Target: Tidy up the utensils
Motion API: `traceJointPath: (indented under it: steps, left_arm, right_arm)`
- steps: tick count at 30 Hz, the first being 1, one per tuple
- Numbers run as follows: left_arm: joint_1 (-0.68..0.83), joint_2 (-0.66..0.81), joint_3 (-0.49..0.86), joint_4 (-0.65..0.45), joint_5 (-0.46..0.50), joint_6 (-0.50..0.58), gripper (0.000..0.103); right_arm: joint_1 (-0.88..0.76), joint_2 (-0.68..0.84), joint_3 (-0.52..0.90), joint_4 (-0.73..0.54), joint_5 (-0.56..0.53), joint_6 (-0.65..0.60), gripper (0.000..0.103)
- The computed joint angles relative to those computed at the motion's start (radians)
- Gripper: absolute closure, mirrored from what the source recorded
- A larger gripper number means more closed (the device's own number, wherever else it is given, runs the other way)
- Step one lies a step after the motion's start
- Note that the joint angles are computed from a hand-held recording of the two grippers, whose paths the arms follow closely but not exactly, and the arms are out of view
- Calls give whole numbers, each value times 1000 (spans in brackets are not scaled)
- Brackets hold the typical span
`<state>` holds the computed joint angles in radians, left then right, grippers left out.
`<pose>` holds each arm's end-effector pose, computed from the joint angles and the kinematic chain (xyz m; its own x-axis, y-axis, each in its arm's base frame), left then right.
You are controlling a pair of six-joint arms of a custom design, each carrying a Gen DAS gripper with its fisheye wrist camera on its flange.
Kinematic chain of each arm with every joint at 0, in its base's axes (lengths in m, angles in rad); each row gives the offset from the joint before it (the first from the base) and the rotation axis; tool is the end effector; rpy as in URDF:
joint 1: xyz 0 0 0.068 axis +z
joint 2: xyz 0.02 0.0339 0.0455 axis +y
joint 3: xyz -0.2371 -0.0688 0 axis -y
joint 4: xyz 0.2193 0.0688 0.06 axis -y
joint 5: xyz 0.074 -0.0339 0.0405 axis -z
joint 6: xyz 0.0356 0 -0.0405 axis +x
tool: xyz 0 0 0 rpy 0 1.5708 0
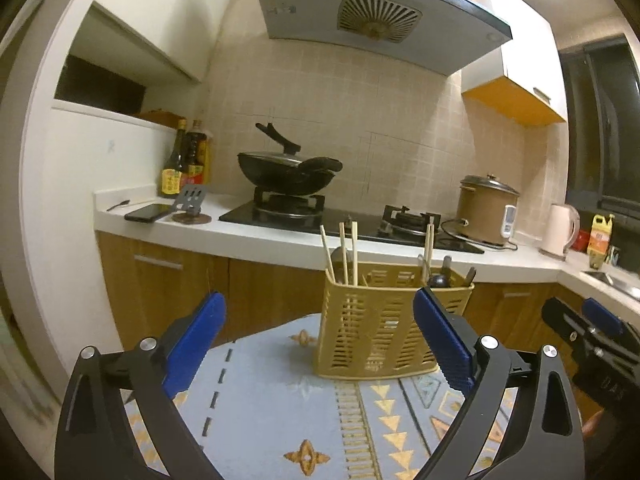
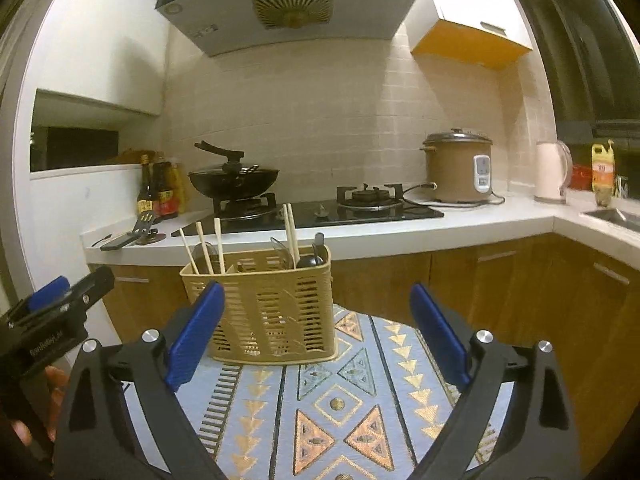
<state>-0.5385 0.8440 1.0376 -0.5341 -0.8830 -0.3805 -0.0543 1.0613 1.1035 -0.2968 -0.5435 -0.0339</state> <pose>0.1490 -0.0570 0.3595 -0.1549 -0.1821 -0.9710 -0.3847 0.9164 -0.1105 0.2227 0.0063 0.3634 -0.2360 -0.0162 -0.9716 -0.4615 0.8818 0.0974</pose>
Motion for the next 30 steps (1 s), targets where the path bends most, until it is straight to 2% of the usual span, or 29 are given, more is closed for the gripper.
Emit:
traceJointPath:
  steps: [5, 9, 13, 17, 23, 30]
  left_arm:
    - [-25, -14, -98, 116, -77, 27, 8]
    - [-1, -9, -117, 123, -57, 30, 8]
    - [1, -13, -146, 128, -87, 35, 8]
    - [-41, -17, -153, 147, -139, 56, 8]
    - [-64, -22, -151, 144, -145, 57, 8]
    - [-30, -20, -138, 113, -83, 32, 8]
  right_arm:
    - [-28, 17, -32, 50, -31, 5, 14]
    - [-22, 16, -60, 66, -10, -10, 13]
    - [-22, 2, -78, 58, -15, -22, 12]
    - [3, -35, -111, 77, 30, -37, 10]
    - [2, -42, -123, 89, 50, -25, 9]
    - [4, -17, -108, 75, 55, -23, 9]
